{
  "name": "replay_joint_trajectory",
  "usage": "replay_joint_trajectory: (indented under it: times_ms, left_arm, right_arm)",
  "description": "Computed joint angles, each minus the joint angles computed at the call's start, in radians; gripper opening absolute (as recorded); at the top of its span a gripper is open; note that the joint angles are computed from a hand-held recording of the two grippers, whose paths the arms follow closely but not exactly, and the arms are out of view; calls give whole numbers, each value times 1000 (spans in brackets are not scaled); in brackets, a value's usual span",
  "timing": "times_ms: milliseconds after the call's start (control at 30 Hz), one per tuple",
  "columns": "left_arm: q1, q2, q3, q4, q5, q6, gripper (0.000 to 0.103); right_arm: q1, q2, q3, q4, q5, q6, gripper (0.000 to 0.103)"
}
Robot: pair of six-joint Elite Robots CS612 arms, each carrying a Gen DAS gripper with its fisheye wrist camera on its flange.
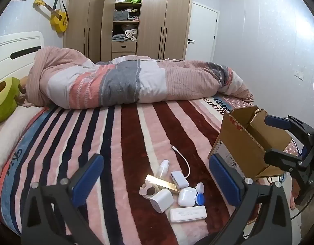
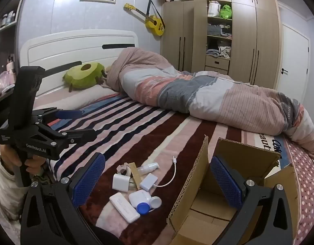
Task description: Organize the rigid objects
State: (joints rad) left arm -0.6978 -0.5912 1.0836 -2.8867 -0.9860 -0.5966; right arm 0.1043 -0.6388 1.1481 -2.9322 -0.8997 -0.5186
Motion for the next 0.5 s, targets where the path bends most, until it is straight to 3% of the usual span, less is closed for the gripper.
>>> replay_joint_trajectory:
  times_ms: [500]
  left_arm:
    - [0,4,-1,-17,6,5,103]
  right_arm:
    - [1,-3,3,8,-7,-9,103]
